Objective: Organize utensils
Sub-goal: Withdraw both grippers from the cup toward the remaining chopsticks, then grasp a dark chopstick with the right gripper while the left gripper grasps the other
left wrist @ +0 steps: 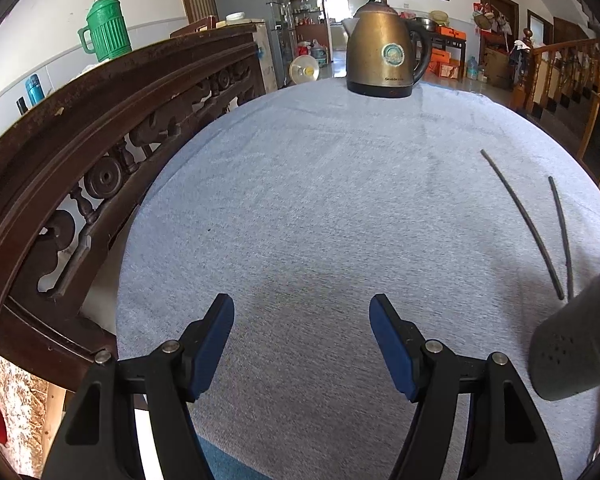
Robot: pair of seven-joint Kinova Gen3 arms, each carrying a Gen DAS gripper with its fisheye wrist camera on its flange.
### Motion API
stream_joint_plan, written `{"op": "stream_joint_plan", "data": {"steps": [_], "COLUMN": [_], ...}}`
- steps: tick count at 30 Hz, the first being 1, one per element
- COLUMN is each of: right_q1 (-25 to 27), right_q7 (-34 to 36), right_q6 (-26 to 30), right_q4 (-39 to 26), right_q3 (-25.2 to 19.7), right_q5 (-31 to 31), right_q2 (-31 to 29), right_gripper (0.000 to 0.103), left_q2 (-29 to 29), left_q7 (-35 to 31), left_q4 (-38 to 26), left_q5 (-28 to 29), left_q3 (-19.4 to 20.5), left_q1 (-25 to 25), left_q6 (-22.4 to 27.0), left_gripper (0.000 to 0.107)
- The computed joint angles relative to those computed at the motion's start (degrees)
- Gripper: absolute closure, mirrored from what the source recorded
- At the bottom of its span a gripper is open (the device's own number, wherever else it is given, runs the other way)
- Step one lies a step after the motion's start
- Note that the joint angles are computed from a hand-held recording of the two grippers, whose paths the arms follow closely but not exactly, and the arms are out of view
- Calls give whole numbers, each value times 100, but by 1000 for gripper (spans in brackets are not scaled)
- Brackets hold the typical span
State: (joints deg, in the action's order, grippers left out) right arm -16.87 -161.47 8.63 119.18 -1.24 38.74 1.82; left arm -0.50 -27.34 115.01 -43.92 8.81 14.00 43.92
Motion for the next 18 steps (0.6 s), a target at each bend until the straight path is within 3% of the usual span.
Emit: {"op": "stream_joint_plan", "data": {"steps": [2,10,12,15,18], "right_q1": [229,2191,2206,1709,1509], "right_q7": [385,2249,2715,3404,4093], "right_q6": [13,492,755,1237,1900], "right_q4": [-97,-979,-1348,-2002,-2793], "right_q3": [-220,-2153,-2140,-1509,-1217], "right_q5": [-342,-1832,-2185,-2844,-3492], "right_q2": [81,709,945,1297,1773], "right_gripper": [36,36,36,36,36], "left_q2": [75,426,577,846,1147], "left_q7": [-40,-776,-1098,-1755,-2454], "left_q4": [-35,-509,-751,-1219,-1774], "left_q5": [-29,86,118,372,776], "left_q3": [-29,-278,-343,-439,194], "left_q1": [-26,-116,-127,-136,-796], "left_q6": [-14,-145,-153,-97,37], "left_gripper": [37,37,37,37,37]}}
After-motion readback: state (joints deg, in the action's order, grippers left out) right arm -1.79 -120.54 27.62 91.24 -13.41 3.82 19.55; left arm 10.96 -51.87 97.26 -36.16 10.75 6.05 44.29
